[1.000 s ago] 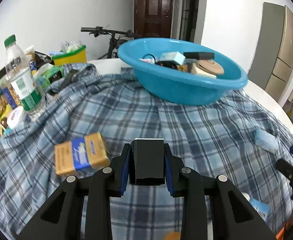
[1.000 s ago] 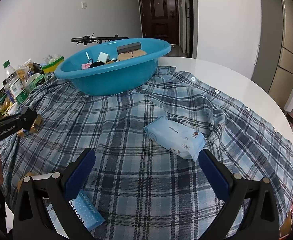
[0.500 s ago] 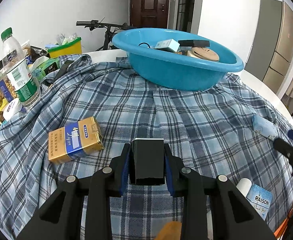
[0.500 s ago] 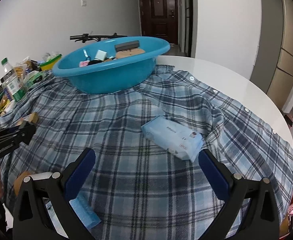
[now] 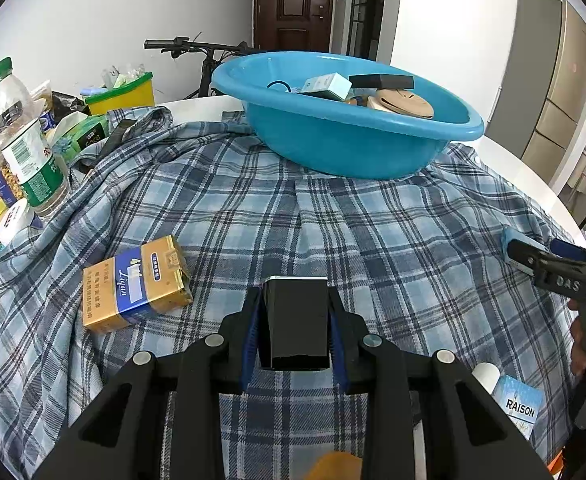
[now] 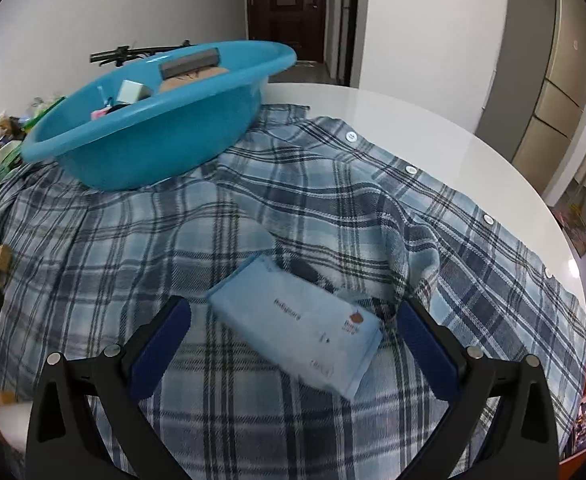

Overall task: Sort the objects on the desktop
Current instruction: 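Hold the black box in the left gripper while the right gripper approaches the Babycare wipes, then grasp the light-blue Babycare wipes pack with the right gripper and lift it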

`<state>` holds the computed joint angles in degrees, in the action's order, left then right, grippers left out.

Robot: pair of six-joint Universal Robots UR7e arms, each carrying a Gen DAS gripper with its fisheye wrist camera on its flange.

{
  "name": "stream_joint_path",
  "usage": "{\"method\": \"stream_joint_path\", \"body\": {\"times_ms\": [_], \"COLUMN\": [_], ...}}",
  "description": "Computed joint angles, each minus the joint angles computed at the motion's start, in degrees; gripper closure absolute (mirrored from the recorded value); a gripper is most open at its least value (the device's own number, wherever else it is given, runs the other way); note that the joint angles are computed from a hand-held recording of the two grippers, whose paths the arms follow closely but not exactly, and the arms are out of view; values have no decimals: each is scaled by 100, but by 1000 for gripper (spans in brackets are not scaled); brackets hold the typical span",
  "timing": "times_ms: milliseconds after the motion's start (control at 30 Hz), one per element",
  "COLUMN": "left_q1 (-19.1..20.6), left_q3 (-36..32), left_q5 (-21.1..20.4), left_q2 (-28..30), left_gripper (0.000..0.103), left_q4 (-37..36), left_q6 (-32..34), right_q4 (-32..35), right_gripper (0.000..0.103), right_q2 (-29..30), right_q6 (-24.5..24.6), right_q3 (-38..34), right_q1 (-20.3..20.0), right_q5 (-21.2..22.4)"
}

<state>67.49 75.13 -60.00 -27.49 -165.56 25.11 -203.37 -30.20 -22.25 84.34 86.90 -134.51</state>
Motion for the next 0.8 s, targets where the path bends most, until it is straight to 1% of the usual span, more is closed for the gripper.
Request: {"method": "stream_joint_path", "body": {"times_ms": [133,200,233,267,300,333,500,567,700,767,800], "left_q1": [4,4,3,3,2,2,-7,-16,-35,-37,-35], "left_q3": [6,11,10,15,13,17,60,82,148,177,175], "left_q5": [-19,-20,-20,-22,-24,-29,-59,-72,-111,-123,-124], "left_q2": [-9,-14,-11,-16,-19,-24,-48,-55,-99,-122,-125], "left_gripper": [71,71,71,71,71,71,71,71,71,71,71], "left_q4": [34,32,30,32,44,55,50,43,14,-12,-7], "left_q6": [11,13,3,-6,-18,-27,0,3,40,49,41], "right_q4": [206,313,344,396,463,455,492,677,1080,1133,1095], "right_gripper": [1,1,8,17,18,22,27,28,29,27,23], "right_q2": [118,130,114,73,27,-7,-220,-322,-472,-468,-453], "right_q6": [44,62,78,112,155,134,-154,-280,-577,-646,-622], "right_q3": [-271,-298,-265,-198,-135,-76,290,433,669,718,726], "right_q1": [-8,-24,-34,-49,-61,-68,-60,-42,16,45,60], "right_q5": [-179,-171,-119,-24,68,183,836,1127,1543,1551,1464]}}
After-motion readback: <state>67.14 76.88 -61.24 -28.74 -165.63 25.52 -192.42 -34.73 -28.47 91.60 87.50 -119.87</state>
